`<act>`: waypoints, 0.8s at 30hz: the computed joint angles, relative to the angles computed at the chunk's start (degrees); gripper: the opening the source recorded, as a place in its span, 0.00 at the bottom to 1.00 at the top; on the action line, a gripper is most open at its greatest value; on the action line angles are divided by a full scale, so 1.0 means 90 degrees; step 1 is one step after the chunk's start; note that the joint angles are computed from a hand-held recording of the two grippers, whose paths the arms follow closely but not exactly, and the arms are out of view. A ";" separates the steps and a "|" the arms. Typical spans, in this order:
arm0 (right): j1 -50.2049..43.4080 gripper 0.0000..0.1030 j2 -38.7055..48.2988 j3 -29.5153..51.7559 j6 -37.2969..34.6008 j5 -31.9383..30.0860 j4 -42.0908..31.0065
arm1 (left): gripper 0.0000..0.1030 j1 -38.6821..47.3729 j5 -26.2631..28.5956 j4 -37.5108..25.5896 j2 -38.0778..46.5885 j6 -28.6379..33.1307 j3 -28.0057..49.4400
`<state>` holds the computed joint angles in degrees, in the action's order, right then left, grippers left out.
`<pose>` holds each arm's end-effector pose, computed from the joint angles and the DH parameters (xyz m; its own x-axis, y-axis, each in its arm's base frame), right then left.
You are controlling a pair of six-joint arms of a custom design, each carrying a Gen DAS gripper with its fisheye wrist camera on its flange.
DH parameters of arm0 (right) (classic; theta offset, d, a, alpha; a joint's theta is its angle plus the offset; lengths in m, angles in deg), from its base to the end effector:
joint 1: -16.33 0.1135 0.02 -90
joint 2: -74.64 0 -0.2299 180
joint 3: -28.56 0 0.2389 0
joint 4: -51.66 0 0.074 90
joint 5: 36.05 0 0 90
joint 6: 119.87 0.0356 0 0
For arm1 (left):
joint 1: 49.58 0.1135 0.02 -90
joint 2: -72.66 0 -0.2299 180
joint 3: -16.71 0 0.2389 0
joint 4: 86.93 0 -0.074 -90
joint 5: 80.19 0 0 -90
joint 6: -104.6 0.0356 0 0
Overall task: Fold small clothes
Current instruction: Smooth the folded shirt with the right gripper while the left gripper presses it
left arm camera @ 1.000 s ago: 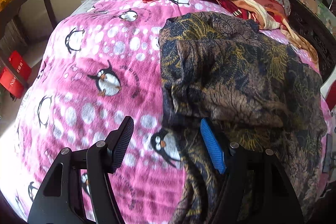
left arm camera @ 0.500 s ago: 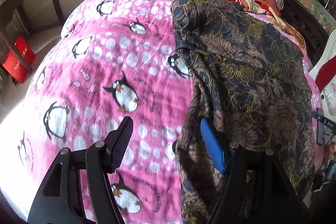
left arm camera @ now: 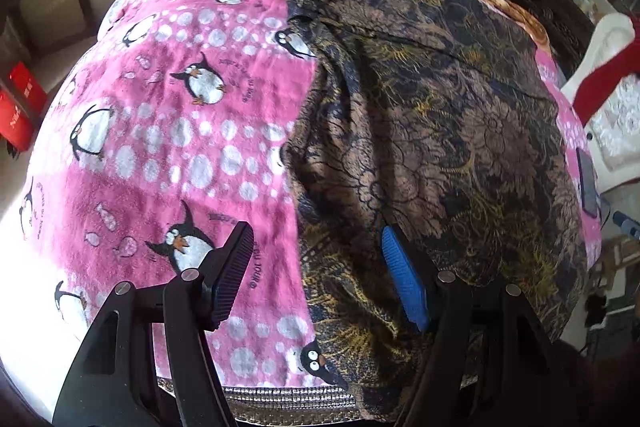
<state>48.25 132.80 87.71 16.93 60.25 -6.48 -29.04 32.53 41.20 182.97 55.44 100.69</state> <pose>0.1692 0.1008 0.2210 -0.8344 0.3339 -0.4385 0.1946 0.9229 0.3323 0.3192 0.1049 0.1186 -0.8567 0.3231 -0.4019 0.4105 0.8990 -0.1523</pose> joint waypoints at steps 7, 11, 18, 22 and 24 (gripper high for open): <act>0.0896 0.52 0.0673 -0.0144 0.0634 0.0084 0.0855 | 0.67 -0.0743 -0.1656 0.1864 -0.0314 0.0756 -0.1426; 0.1031 0.52 0.0723 -0.0043 0.0661 0.0229 0.0907 | 0.67 0.0133 -0.1788 0.1836 -0.0426 0.1624 -0.1265; 0.1105 0.60 -0.0128 -0.0623 0.1147 0.0382 0.0772 | 0.66 0.1601 -0.0959 -0.0293 0.0459 0.1793 0.0811; 0.1284 0.60 -0.0266 -0.0981 0.1485 0.0317 0.0575 | 0.66 0.1680 -0.0489 -0.0491 0.0079 0.2050 0.0432; 0.1534 0.60 -0.0240 -0.1089 0.1673 0.0327 0.0416 | 0.66 0.1529 -0.0705 -0.0117 -0.0156 0.2186 -0.0063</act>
<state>62.05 130.64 77.91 31.99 63.20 -2.74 -15.28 26.19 40.15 181.57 75.12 100.13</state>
